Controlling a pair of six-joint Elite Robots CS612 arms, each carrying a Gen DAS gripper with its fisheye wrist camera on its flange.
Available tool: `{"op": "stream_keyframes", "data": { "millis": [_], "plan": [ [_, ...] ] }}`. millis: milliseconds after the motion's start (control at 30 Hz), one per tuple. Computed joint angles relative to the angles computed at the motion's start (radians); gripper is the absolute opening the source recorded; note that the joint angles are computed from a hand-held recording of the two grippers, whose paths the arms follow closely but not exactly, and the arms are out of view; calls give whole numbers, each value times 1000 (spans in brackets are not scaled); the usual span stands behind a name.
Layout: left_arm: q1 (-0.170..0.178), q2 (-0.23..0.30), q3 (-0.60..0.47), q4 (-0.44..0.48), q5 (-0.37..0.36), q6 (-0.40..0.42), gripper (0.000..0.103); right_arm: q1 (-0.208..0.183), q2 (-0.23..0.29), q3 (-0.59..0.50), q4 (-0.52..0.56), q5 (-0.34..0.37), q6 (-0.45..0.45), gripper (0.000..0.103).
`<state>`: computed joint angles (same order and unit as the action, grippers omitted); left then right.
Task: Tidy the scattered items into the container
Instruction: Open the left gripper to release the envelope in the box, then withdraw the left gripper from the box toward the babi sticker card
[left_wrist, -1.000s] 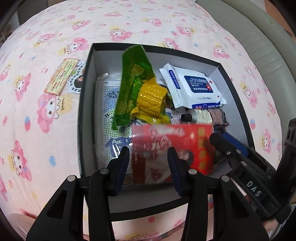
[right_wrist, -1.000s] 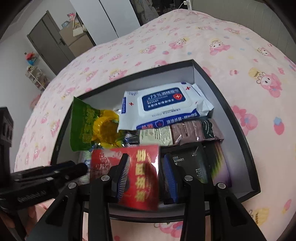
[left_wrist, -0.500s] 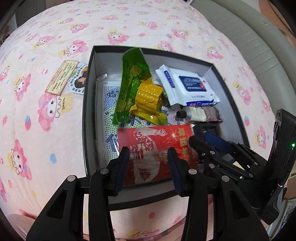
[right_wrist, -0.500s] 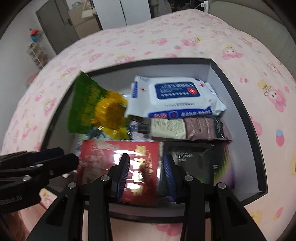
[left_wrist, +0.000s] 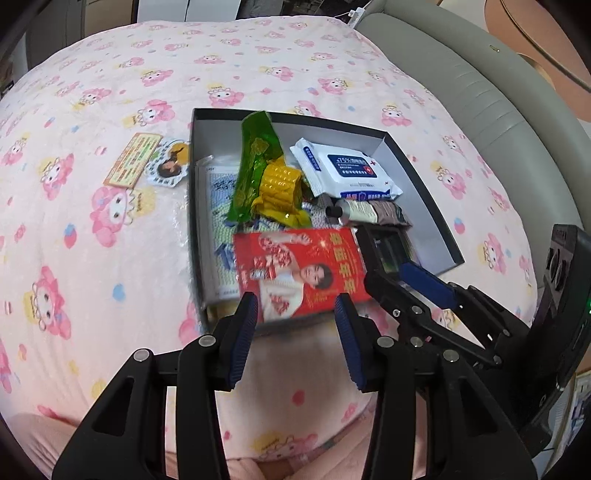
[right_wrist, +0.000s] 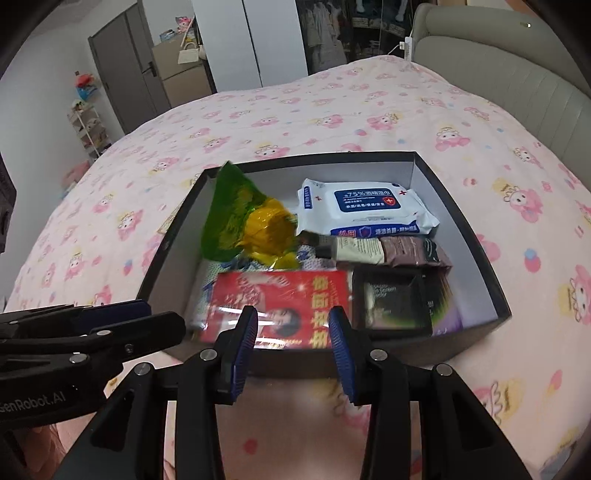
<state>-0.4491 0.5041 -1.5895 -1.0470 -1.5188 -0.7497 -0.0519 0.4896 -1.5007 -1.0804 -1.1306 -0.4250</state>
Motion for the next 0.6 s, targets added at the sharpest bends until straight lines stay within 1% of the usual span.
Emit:
{"op": "stream_keyframes", "data": {
  "millis": [133,267,467,600],
  "plan": [
    [-4,9,-46,19,6,-10,46,-3,10,-42,28,44,1,36],
    [-15,11,-92,59,46,-9,46,7,18,-82,34,51,-8,36],
    [-23,12,-160,123,109,-15,46,22,18,-119,84,91,-26,36],
    [-18,27,-218,145,117,-24,46,43,19,-142,93,83,-45,36]
  ]
}}
